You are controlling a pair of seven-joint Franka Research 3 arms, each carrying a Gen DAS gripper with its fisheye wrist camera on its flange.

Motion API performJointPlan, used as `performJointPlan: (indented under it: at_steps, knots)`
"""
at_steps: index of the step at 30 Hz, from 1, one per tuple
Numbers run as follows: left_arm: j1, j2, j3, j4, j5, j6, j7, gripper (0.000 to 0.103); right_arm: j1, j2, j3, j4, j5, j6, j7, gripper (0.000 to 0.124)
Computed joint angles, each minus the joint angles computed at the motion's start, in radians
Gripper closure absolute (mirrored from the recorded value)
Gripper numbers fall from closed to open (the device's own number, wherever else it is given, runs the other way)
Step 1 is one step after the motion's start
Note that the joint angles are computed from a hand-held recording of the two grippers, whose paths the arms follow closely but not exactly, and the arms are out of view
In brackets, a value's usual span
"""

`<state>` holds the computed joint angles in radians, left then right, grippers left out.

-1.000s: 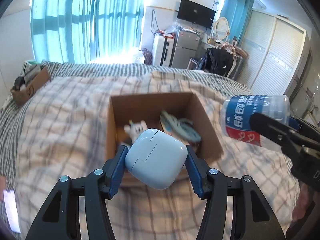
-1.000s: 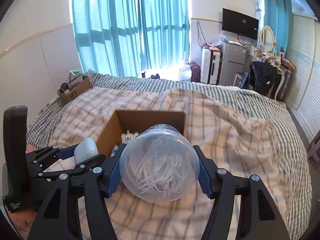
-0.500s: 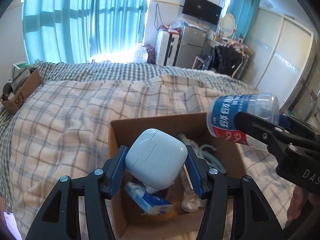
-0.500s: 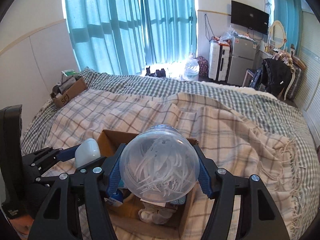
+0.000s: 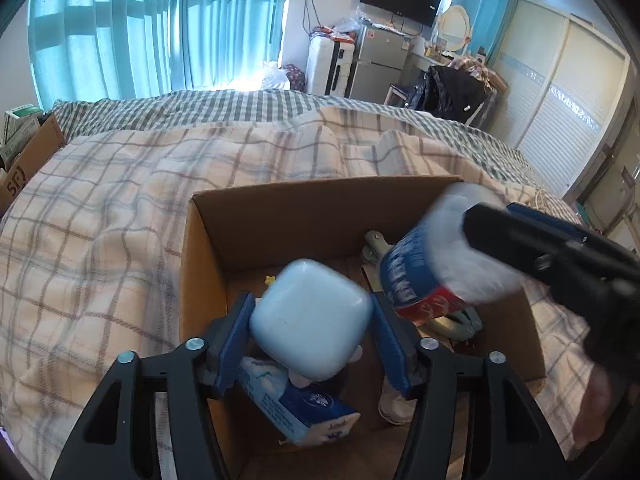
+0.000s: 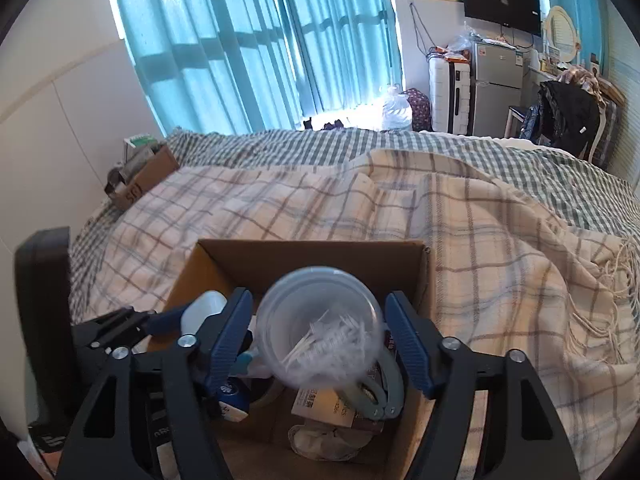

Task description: Organize objects

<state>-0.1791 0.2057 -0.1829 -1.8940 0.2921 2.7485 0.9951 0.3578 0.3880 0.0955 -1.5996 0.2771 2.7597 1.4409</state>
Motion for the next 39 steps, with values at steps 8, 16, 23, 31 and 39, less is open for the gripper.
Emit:
performJointPlan:
  at_steps: [8, 16, 23, 31, 39]
  knots:
    - [-0.017, -0.146, 0.012, -0.071, 0.121, 0.008, -0.135, 0.02, 0.049, -0.179, -0.078, -0.139, -0.171, 0.03, 0.173, 0.054]
    - [0.011, -0.384, -0.037, -0.189, 0.28, 0.001, -0.269, 0.008, 0.013, -0.429, -0.038, -0.322, -0.444, 0.055, 0.399, 0.053]
    - [0.062, -0.56, -0.094, -0.271, 0.336, 0.007, -0.334, 0.002, -0.108, -0.635, 0.078, -0.461, -0.616, 0.06, 0.537, 0.046]
    - [0.169, -0.725, -0.2, -0.42, 0.478, 0.051, -0.511, 0.0, -0.339, -0.799, 0.28, -0.633, -0.76, 0.18, 0.689, 0.021]
    - [0.316, -0.793, -0.362, -0.528, 0.698, 0.05, -0.77, 0.0, -0.431, -0.818, 0.36, -0.771, -0.756, 0.317, 0.691, 0.021]
